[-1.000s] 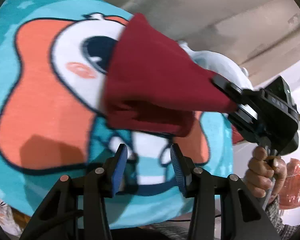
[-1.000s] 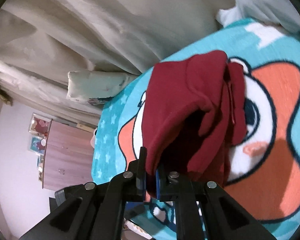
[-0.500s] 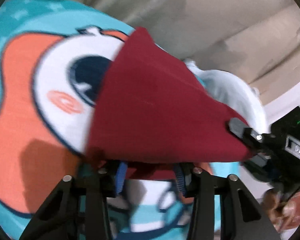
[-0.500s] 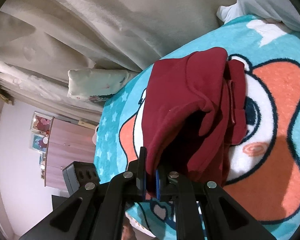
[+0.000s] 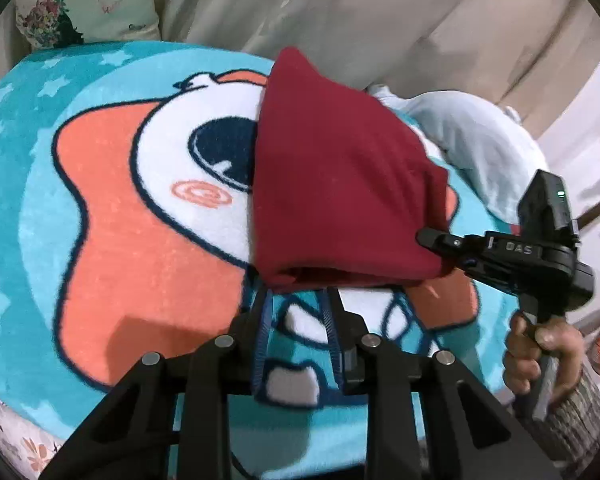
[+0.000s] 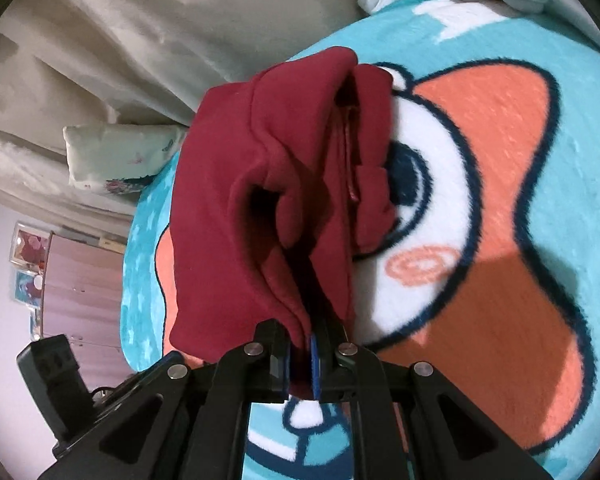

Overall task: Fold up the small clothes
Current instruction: 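Open both tools and release the folded sweater onto the blanket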

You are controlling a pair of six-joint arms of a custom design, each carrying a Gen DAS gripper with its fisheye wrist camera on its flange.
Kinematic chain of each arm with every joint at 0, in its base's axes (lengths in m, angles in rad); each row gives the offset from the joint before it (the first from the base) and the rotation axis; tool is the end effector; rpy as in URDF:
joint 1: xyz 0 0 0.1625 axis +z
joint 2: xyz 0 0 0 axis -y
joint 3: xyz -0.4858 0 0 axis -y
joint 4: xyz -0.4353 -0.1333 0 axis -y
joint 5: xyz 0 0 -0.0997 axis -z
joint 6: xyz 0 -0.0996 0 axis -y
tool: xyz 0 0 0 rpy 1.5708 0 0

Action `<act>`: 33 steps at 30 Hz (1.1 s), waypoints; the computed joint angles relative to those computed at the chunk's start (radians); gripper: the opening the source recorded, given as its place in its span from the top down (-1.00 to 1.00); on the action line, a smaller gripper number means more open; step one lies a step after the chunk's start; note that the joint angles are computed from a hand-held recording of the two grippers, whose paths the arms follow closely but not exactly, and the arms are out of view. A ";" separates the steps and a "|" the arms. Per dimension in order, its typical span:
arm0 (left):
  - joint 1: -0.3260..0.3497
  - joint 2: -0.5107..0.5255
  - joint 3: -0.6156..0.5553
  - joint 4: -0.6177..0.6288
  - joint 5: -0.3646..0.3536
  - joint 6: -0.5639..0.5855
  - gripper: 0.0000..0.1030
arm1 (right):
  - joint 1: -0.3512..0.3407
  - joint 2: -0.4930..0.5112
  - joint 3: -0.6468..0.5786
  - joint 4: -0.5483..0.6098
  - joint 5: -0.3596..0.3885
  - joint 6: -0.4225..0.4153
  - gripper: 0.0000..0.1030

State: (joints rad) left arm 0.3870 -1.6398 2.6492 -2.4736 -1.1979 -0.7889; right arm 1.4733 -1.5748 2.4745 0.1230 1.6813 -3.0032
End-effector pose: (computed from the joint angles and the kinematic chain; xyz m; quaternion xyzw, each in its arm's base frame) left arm -0.2022 -0.2656 0.1758 0.2022 0.9603 -0.1255 0.1458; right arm 0.0988 -0.2460 0.1710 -0.1279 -0.9528 0.2713 0.0476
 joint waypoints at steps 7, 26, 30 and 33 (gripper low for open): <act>0.019 -0.042 -0.052 0.074 0.068 0.046 0.14 | 0.263 -0.123 -0.062 0.042 0.237 0.080 0.62; -0.098 0.038 -0.088 0.166 0.307 0.065 -0.15 | 0.207 0.061 -0.099 -0.058 0.281 0.185 1.00; -0.180 0.024 -0.079 0.234 0.388 -0.023 -0.29 | 0.314 0.054 -0.099 -0.034 0.392 0.222 0.88; -0.265 0.003 -0.075 0.339 0.481 -0.148 -0.55 | 0.392 0.052 -0.098 -0.025 0.482 0.241 0.18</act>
